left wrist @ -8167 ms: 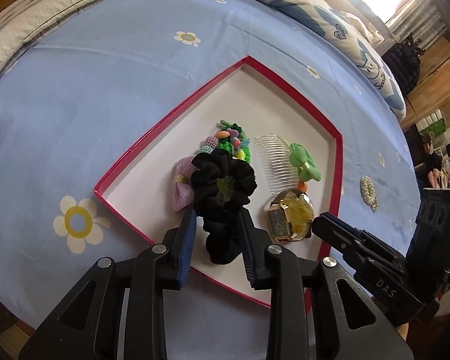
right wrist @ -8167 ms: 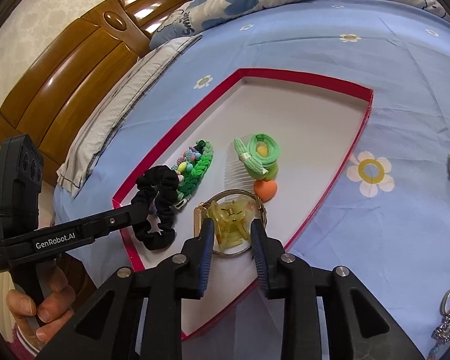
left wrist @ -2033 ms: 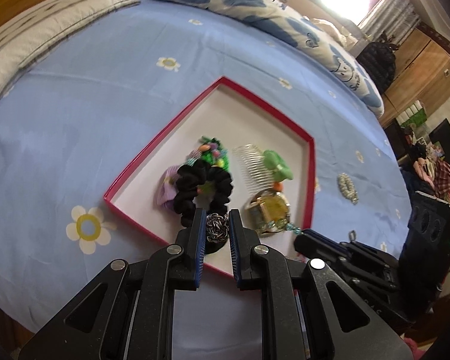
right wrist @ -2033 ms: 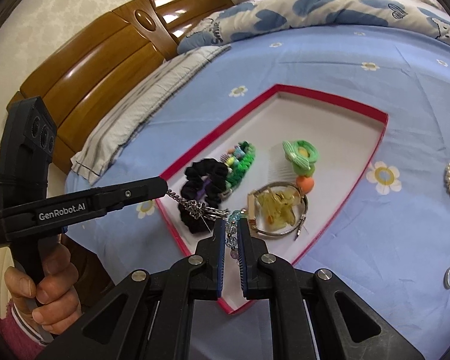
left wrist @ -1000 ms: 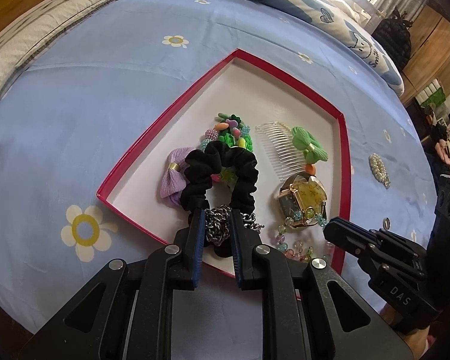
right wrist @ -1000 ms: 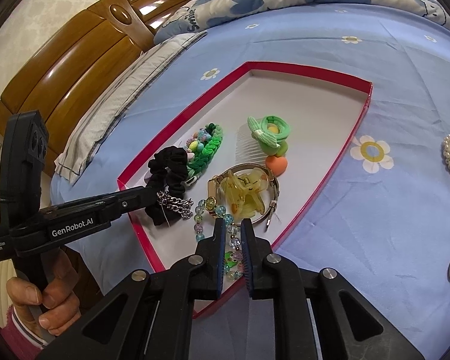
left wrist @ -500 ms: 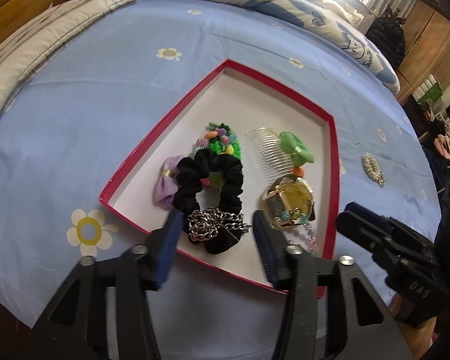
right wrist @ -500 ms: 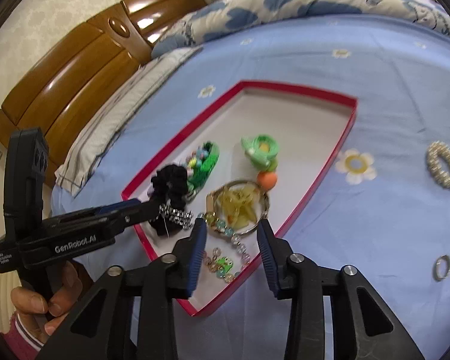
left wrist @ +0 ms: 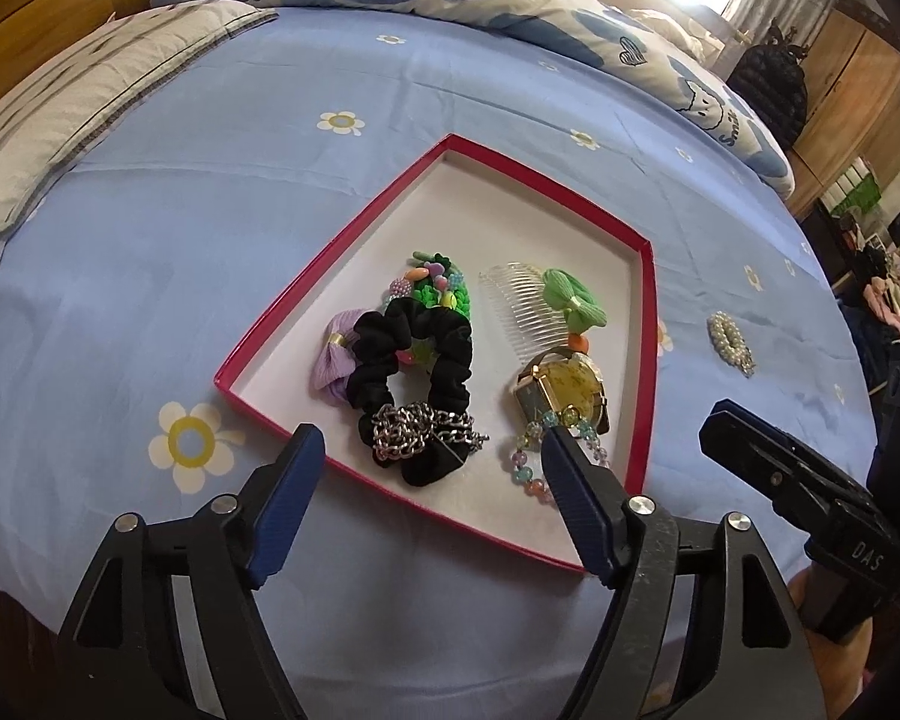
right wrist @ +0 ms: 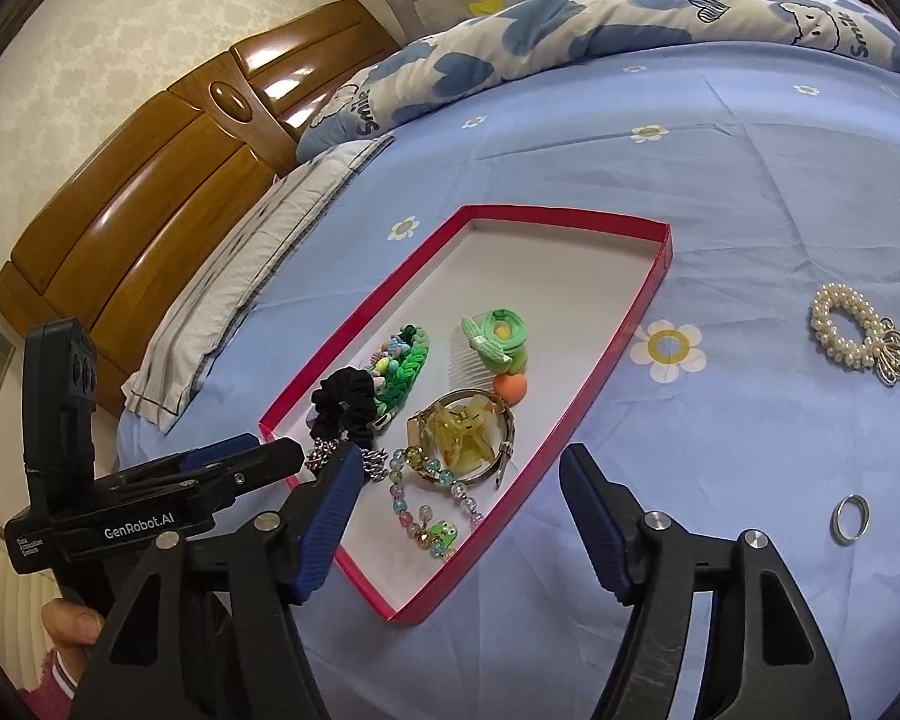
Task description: Organize jewelry
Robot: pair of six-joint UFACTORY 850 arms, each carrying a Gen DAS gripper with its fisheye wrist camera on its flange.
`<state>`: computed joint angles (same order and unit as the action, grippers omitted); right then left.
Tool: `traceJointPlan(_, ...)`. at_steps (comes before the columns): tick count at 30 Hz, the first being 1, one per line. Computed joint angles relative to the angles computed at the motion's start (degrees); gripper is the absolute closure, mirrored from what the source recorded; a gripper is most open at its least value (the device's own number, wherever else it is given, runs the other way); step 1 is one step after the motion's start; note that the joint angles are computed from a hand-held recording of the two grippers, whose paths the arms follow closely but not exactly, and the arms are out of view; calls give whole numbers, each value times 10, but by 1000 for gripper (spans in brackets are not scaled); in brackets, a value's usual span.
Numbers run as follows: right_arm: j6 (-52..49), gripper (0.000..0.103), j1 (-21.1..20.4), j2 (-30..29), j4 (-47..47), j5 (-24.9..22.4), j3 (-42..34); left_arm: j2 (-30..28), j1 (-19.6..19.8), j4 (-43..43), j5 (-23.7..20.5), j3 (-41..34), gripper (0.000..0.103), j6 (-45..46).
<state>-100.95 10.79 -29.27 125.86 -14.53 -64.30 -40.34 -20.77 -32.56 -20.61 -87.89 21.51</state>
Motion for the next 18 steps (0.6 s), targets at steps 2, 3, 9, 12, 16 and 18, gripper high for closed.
traceJointPlan(2,3,30,1,2,-1,-5,4,7,-1,3,7,10,27,-4)
traceJointPlan(3,1,27,1,5,3,-8,7,11,-1,8,10,15,26,-9)
traceJointPlan(9,-44,22,1,21,69,-30,37,39,-6,52,35,55,25,-55)
traceJointPlan(12,-65,21,0,32,100,-43,54,55,-9,83,51,77,25,-86)
traceJointPlan(16,-118,20,2,50,160,-62,81,76,-16,171,82,106,25,-179)
traceJointPlan(18,-133,20,2,59,177,-74,95,87,-15,159,90,121,25,-173)
